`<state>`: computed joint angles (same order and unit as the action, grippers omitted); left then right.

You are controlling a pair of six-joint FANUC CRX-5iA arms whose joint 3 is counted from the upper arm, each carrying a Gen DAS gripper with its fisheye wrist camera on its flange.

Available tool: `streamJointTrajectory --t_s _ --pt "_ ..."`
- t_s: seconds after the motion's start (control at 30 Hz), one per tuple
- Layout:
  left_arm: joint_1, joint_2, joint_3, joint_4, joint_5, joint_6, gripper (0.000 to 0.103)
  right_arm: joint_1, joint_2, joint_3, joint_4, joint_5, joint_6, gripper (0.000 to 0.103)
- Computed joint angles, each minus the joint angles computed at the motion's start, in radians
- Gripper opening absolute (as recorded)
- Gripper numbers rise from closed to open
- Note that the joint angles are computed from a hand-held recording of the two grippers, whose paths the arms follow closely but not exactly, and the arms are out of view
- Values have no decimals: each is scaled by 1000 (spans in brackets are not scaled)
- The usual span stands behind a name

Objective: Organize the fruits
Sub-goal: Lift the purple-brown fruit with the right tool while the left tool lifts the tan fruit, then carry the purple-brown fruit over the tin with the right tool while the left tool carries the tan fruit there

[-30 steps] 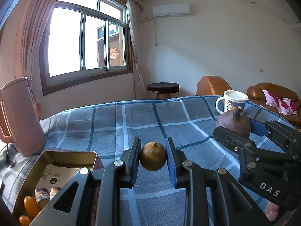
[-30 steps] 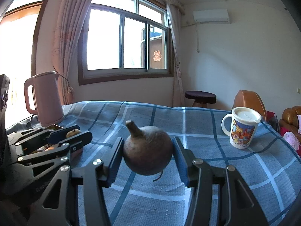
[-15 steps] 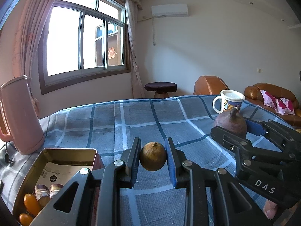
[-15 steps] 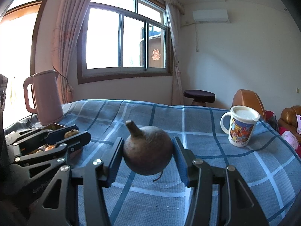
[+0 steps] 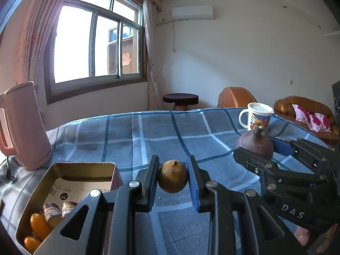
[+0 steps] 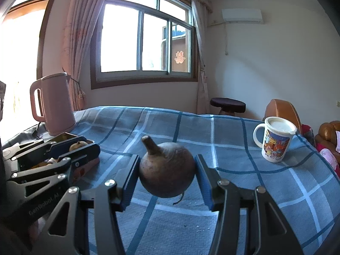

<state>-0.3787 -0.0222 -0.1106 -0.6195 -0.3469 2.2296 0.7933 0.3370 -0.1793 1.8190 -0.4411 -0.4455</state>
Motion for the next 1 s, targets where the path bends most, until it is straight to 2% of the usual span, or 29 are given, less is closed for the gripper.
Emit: streamJointTrajectory --t_s 0.27,1.0 --pt "1 -25 -22 -10 -4 5 28 8 -1 -1 19 6 -16 55" --pt "61 -115 -115 35 14 -20 28 57 38 53 5 39 52 55"
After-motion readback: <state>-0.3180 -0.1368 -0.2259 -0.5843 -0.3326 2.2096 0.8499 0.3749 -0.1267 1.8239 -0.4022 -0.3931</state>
